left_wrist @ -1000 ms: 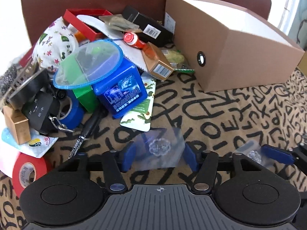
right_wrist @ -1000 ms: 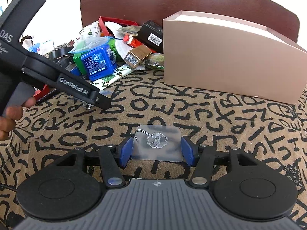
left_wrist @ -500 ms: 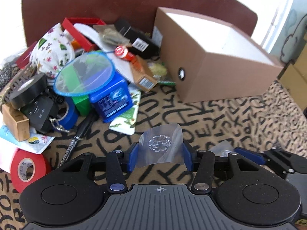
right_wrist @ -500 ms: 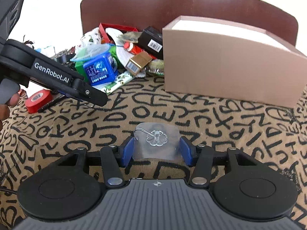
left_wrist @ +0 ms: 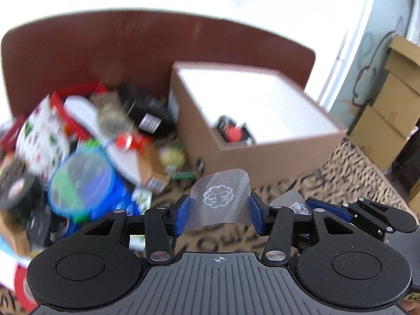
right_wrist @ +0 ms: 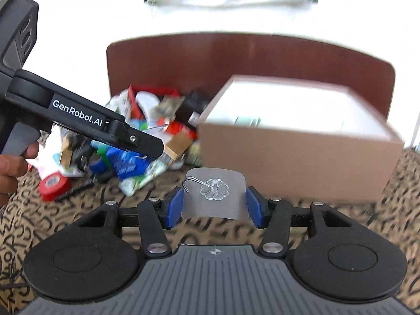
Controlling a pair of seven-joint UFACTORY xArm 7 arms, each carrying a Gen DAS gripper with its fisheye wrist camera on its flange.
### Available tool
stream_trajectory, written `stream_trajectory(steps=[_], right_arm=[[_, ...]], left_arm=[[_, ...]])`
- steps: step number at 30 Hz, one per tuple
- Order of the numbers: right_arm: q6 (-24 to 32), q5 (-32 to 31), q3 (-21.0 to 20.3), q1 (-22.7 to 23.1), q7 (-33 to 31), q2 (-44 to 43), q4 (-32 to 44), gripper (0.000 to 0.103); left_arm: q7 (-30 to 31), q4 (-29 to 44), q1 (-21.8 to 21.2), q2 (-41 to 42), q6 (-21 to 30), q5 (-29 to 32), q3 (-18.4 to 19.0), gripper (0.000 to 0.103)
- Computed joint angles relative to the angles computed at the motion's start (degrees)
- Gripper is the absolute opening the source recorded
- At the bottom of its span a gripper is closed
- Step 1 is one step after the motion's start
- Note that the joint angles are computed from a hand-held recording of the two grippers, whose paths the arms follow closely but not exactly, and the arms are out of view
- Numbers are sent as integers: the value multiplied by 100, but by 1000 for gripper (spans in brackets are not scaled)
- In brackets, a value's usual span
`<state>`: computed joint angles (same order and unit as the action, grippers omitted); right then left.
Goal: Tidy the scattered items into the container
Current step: 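Lift the clear hook packet with the left tool over the box, then open the left tool to drop the hook packet into the box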
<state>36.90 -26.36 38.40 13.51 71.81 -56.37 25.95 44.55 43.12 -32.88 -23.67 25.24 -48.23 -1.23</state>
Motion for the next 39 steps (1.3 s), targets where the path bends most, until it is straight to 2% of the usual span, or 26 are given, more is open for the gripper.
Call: stream_trajectory(steps=[6,12,18,23,30,33,34,35,36,38,39], right_arm=[[-59,-325,-416,-320,-520,-416,20,57],[-418,-513,-692,-1101,-901,-537,51,57],[-1002,-564,-823,-1905,-1073,-252,-2,57],[-1378,-542,-846,-2316,-1223,177,-52,57],[-1697,-457,-1041,-2535,-1465,636,-112,57],[-1767,-430,-1083,-2604,-1538,741,-105,59],[-1794,-435,-1078,-2637,-1558,771,-97,60],[-1809,-440,-1068,-2666,-1579,802,-84,61],[-1818,-444,-1057,-2681,-1600,820,-69,67],[-1889,-476,-993,-2762,-1581,806,-77,84],[-1907,-514,-930,-2826,-1559,750,-92,85]], left_arm=[[178,843,-151,545,-115,-280,-124,50],[-208,1961,106,1444,104,-182,-513,50],[-644,2630,367,2254,-59,386,-985,50],[-1004,2930,525,2792,-49,889,-1222,50],[-1315,3250,669,3375,-93,1534,-1445,50],[-1352,3323,692,3499,-279,1729,-1531,51],[-1351,3348,714,3526,-297,1750,-1563,53],[-1314,3350,742,3543,-353,1726,-1605,65],[-1170,3310,804,3522,-444,1570,-1689,71],[-693,3176,974,3442,-727,941,-1907,91],[-446,3148,1049,3400,-759,613,-1988,96]])
